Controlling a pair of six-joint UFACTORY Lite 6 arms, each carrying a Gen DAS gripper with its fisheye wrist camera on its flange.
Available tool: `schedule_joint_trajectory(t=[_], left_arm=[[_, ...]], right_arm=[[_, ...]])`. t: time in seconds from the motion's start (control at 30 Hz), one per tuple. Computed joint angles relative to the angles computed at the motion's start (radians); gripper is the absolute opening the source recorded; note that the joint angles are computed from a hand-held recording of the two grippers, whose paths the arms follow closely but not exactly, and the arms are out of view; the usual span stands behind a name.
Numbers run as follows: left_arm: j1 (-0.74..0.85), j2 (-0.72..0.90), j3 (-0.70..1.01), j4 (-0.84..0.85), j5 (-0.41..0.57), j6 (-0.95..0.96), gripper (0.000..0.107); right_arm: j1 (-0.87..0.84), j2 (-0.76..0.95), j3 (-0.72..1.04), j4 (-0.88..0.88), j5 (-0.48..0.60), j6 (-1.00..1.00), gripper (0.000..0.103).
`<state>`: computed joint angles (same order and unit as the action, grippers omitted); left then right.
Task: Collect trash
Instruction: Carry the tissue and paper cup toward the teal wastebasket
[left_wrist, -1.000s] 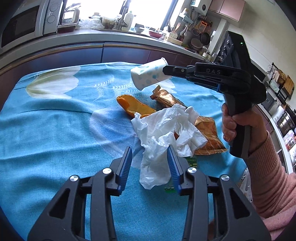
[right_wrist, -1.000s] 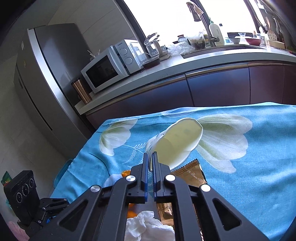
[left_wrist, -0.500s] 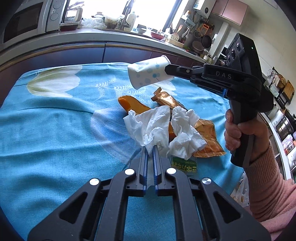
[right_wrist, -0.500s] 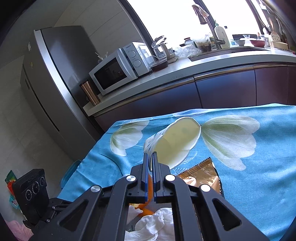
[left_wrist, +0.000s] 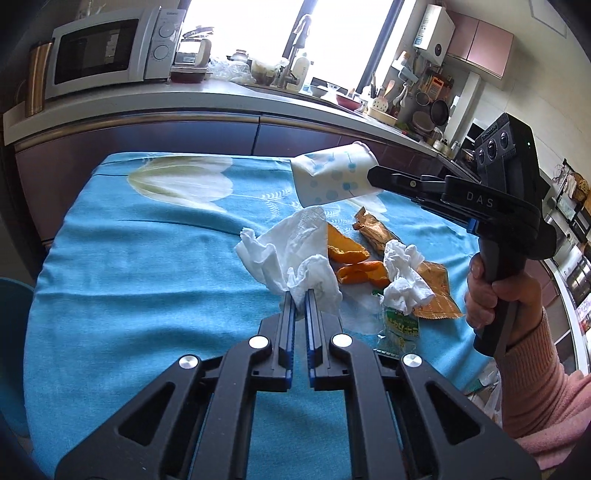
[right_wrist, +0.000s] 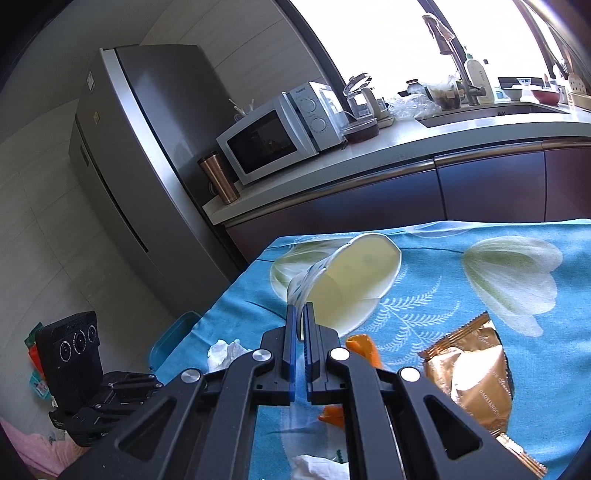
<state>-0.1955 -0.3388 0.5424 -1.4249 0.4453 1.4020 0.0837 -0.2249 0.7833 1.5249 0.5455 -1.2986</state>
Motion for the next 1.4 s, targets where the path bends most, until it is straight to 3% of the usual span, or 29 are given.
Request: schedule_joint_trajectory(t=[0.63,1.0,1.4], left_arm=[[0.559,-0.256,-0.099,0.267,0.31,-0.04,0.006],[0.946,-0.191,-0.05,0.292,0.51,0.107,0.006],[1.195,-0.032,0.049,0.286,0.557,0.219,0.006]], right_arm=[[0.313,0.15,0.127,0.187,-0.085,-0.085,0.003],[0.479,0.336,0.319,0.194,-0.126,-0.07,0.003],[0.595,0.602,0.639,-0.009,-0.112,0.142,0.003]])
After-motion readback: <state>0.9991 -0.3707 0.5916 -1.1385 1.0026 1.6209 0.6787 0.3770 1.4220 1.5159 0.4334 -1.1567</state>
